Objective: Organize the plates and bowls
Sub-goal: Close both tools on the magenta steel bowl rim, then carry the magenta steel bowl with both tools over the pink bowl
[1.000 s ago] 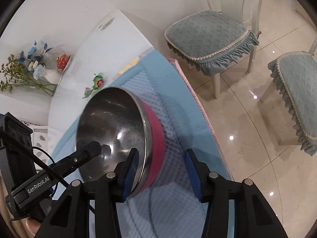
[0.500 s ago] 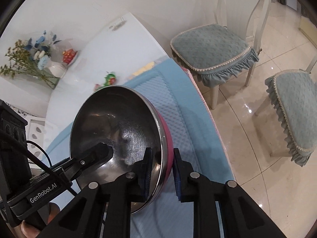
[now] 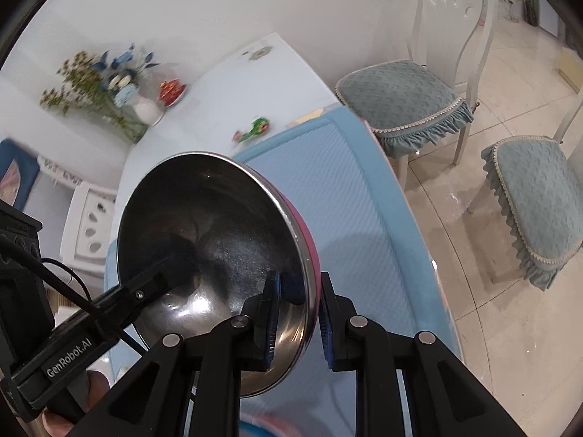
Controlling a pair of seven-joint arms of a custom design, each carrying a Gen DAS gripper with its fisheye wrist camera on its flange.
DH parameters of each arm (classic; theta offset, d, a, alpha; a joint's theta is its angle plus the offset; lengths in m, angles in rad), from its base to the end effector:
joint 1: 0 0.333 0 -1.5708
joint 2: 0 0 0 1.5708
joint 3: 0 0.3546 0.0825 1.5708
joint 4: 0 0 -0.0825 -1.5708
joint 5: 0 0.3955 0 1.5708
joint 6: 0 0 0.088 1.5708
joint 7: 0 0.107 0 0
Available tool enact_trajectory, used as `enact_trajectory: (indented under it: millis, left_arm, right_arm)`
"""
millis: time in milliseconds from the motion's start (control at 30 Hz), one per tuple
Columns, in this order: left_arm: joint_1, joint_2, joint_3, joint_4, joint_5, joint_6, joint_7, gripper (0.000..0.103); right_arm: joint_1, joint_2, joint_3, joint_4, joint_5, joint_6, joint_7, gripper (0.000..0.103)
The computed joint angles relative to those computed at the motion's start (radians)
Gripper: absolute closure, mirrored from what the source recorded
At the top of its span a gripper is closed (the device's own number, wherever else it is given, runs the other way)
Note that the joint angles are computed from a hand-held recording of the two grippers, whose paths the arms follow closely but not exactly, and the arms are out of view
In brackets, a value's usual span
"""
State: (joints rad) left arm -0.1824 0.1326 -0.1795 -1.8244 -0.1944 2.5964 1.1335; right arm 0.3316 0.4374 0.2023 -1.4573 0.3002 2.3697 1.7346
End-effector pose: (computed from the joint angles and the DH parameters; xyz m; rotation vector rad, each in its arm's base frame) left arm 0.6209 -0.2239 0.5686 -2.2611 1.8154 -0.9871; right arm 0.6607 0.3595 0.5227 -1.9575 1.6582 0.1363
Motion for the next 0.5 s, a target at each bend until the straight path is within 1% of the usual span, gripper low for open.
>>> enact_trajectory:
  millis: [67,233,367,500]
  left_arm:
    - [-0.008,-0.055,-0.002,-0.061,0.009,0.023,-0.029,0.087]
    - [-0.015,-0.168,-0.021,-0.192,0.020,0.067,-0.104,0.087]
    - [-0.014,-0.240,-0.039,-0.278,0.024,0.075,-0.156,0.087]
    - [-0.013,-0.301,-0.053,-0.353,0.017,0.081,-0.185,0.087]
  right_arm:
    - [-0.007,-0.059,0.012,-0.076,0.022,0.018,-0.023,0.084]
    - [0.000,-0.177,0.016,-0.225,0.065,0.039,-0.068,0.084]
    - [0.015,-0.237,0.009,-0.304,0.104,0.034,-0.107,0.084]
    - [0.019,-0.272,0.004,-0.359,0.186,0.008,-0.168,0.084]
